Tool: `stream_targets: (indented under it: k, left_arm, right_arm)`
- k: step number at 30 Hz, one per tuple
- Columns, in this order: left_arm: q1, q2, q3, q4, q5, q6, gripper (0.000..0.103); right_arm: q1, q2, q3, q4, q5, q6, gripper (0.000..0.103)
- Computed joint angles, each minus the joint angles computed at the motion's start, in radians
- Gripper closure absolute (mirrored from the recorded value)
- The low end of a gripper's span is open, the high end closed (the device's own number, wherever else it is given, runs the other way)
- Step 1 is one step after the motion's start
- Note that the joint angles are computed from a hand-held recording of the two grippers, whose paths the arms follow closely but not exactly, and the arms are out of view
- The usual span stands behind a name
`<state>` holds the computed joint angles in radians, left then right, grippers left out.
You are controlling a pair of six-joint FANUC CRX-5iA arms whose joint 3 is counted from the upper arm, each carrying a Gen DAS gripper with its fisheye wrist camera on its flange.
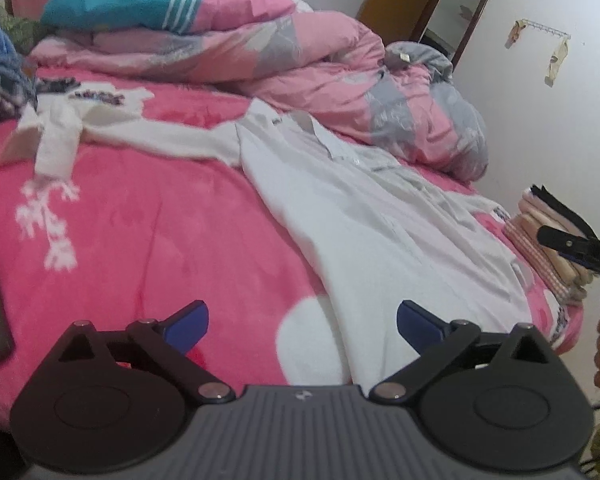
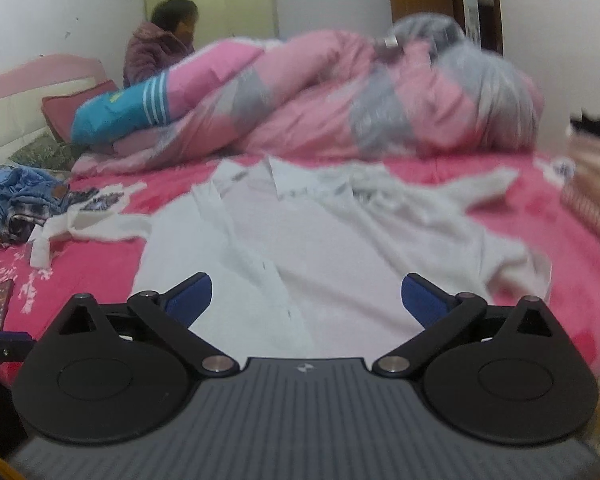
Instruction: Fold clothes
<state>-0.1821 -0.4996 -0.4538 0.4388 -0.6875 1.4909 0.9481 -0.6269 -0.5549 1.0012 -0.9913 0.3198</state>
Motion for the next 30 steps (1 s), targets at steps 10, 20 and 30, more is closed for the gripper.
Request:
stream_targets:
  k: [10,20,30]
  left_arm:
    - [0.043,0.035,-0.006,0.233,0.137,-0.282,0.0]
    - [0.037,0.251,0.158,0.124,0.224,-0.164,0.001]
    - [-0.01,0.627,0.607,-0.406,0.165,0.338,0.047]
  right_arm:
    - [-0.087,0.047,0.049,0.105,0.193,0.044,0.001]
    - [-0.34,0.168,0.272,-0.312,0.612,0.39,0.001]
    - [-0.649,0.776,1.152,-1.497,0.151,1.152,0.001]
